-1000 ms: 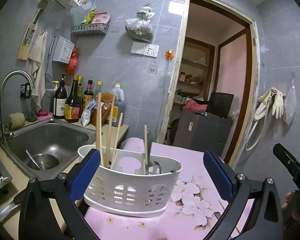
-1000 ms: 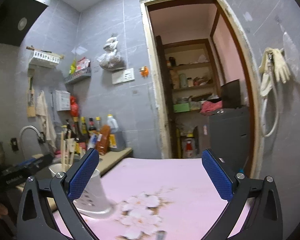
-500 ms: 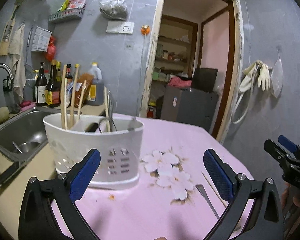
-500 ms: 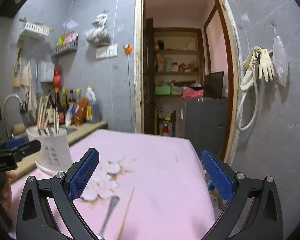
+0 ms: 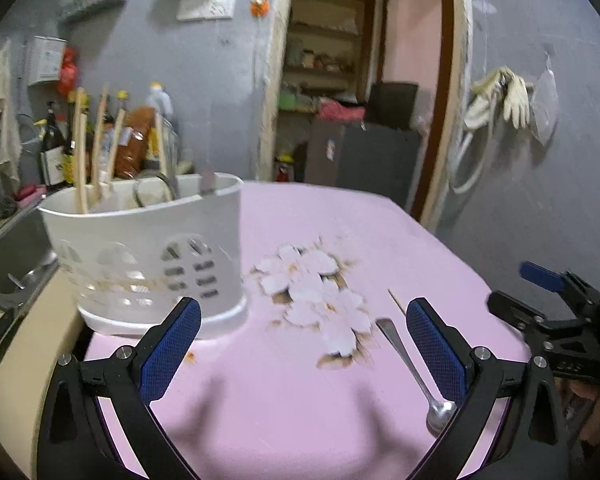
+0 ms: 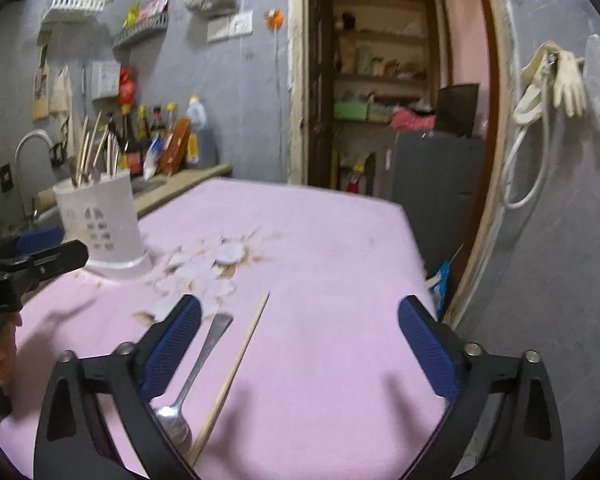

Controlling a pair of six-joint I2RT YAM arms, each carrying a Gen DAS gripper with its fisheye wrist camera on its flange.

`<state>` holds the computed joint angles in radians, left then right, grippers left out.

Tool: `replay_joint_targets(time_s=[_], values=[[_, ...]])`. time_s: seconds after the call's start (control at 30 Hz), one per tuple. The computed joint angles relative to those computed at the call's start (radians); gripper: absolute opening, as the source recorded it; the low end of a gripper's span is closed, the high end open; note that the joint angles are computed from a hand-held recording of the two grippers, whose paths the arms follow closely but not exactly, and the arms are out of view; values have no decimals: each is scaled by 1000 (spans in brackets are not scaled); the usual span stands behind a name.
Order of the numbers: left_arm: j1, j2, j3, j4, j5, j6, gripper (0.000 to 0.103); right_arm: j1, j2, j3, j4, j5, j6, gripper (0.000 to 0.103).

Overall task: Organize utensils
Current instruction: 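Move both tools back over the last spoon and chopstick on the cloth, then grasp a wooden chopstick with the right tool while the left tool grasps a silver spoon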

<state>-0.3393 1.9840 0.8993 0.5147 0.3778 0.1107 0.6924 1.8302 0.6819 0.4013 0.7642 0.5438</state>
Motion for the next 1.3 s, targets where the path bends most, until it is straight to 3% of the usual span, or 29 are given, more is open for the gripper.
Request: replay_joint_targets(time_s=[0.13,0.2,0.23,0.3,0.47,0.73,0.83,1.0,1.13,1.3], values=[[-14,19,67,-135,34,50,89,-29,28,32,-55,-108,0,72],[-22,44,129,-244,56,84,73,-43,44,42,-72,-172,1,55],[-25,53,156,-294,64,96,70,-47,51,50,-83,-197,-1,52],[-30,83,224,-412,93,118,52,-53,62,56,-87,-246,-12,45],[-42,169,362,-624,152,122,32,-38,98,106,-144,-315,-43,33],[-59,201,435,-746,175,162,23,-54,146,171,-247,-383,-42,25],[-75,229,486,-814,184,177,19,-52,139,166,-258,-357,-51,9],[-92,272,557,-885,195,154,18,-51,105,117,-260,-292,-25,5],[-116,292,611,-929,160,150,18,-66,67,70,-257,-269,1,5],[-173,289,639,-952,27,162,18,-83,25,14,-228,-259,30,5]])
